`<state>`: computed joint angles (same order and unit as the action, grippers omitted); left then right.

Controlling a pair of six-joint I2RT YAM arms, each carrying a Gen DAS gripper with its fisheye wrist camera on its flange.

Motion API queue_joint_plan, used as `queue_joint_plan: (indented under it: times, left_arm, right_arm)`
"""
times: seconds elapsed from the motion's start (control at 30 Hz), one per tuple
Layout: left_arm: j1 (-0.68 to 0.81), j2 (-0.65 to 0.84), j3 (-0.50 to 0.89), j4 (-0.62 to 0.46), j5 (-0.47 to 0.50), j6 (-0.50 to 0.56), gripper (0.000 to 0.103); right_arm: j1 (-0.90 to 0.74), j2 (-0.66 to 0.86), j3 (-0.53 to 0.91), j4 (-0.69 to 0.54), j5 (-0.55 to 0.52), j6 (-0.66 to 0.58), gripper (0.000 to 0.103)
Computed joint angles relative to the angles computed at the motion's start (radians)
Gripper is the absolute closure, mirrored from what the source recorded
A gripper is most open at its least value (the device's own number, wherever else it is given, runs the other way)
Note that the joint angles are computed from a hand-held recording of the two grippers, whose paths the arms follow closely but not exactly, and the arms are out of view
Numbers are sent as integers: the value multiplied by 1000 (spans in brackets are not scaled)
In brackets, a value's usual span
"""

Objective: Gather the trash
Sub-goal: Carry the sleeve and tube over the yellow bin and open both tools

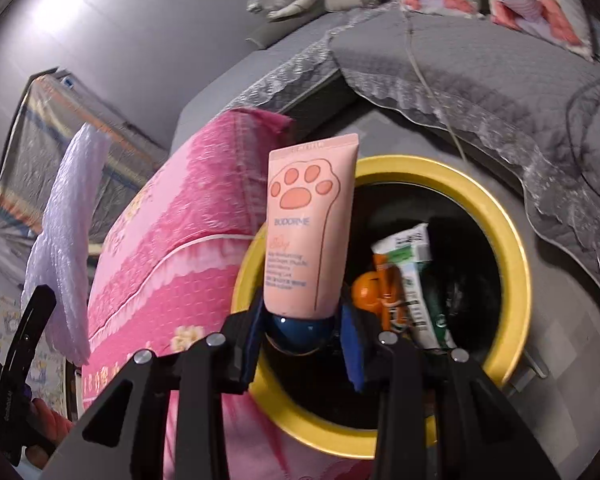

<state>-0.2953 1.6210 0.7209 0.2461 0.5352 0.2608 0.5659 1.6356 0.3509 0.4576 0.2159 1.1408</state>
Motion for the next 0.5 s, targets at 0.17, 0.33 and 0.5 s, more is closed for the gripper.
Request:
queue_joint_plan:
  times: [0.17,0.33,0.5]
  left_arm:
    - [-54,120,73,4,-51,-50,83]
    - [-7,103,-7,153,-91,-131,9]
    - [88,-6,-83,165,-115,-113,8]
  right_arm:
    - [-58,60,-32,33,-17,23,70]
    - [-63,57,-68,50,0,44,39]
    - [7,70,5,-78,94,80,22]
